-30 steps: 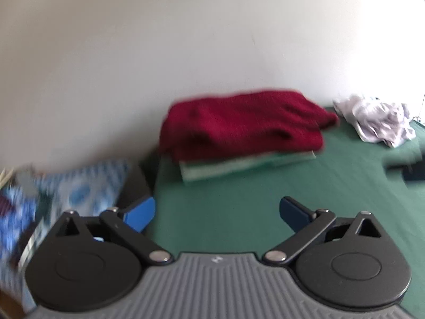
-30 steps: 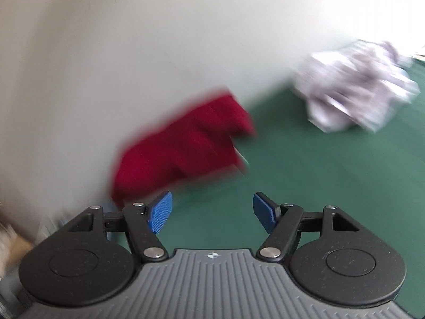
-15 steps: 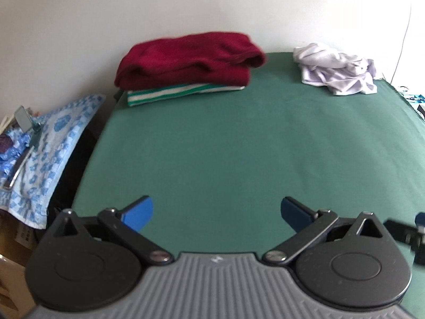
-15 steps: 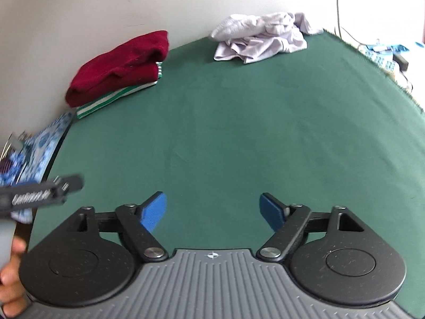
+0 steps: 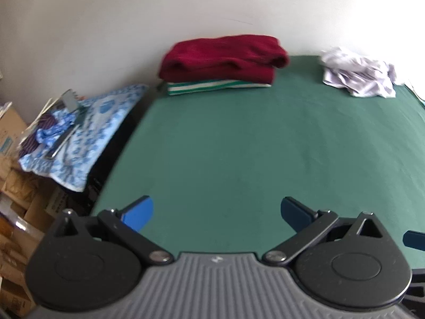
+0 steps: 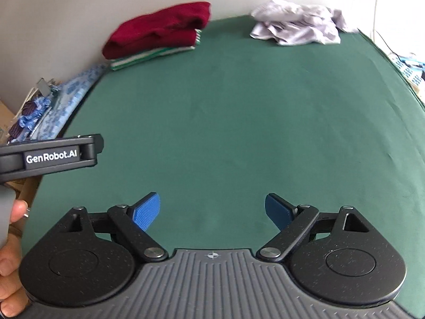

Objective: Fold clothes

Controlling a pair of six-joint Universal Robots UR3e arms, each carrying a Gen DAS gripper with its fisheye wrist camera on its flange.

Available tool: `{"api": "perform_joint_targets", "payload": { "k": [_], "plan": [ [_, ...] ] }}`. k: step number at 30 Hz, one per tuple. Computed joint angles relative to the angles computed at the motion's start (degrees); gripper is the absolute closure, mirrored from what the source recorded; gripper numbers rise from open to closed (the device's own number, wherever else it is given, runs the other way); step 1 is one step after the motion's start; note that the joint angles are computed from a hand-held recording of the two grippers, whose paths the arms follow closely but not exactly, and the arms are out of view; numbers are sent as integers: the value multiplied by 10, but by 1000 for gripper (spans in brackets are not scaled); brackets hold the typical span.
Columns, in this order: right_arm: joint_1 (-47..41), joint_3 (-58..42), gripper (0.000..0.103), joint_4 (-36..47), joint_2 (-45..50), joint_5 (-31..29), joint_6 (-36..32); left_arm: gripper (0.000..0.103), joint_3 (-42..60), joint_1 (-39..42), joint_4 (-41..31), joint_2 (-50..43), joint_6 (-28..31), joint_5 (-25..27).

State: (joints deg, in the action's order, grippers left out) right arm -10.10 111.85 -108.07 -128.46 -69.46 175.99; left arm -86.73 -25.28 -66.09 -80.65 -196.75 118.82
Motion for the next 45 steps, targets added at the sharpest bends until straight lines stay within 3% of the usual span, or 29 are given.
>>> {"api": "perform_joint_targets", "payload": {
  "k": [3, 8, 13, 18, 21, 25, 29, 33, 40, 45],
  "plan": [
    [129, -27, 14, -86, 86, -108, 75, 1, -36, 49, 15, 41, 36, -30],
    [263, -103, 14, -152, 216, -196, 223, 1, -85, 178, 17, 108, 152, -123],
    [373, -248, 14, -137, 364, -287, 319, 1, -114, 341, 6, 154, 282, -244],
    [432, -339, 14, -106, 442, -341, 399, 1, -132, 474, -13, 183, 386, -351],
    [460, -388, 14, -77, 478, -382, 440, 1, -146, 508, -6, 188, 425, -374],
    [481, -445, 14, -37, 514, -416, 477, 1, -152, 536, -1, 191, 439, -394],
    [485, -478, 14, -23, 532, -429, 476, 1, -160, 524, 37, 179, 405, -364],
    [480, -511, 14, -11, 545, -435, 440, 1, -129, 510, 12, 157, 388, -347],
    [455, -549, 14, -6, 556, -414, 374, 1, -111, 499, -4, 154, 347, -363],
    [447, -520, 14, -40, 540, -412, 365, 1, -114, 474, 4, 147, 325, -347]
  ]
}}
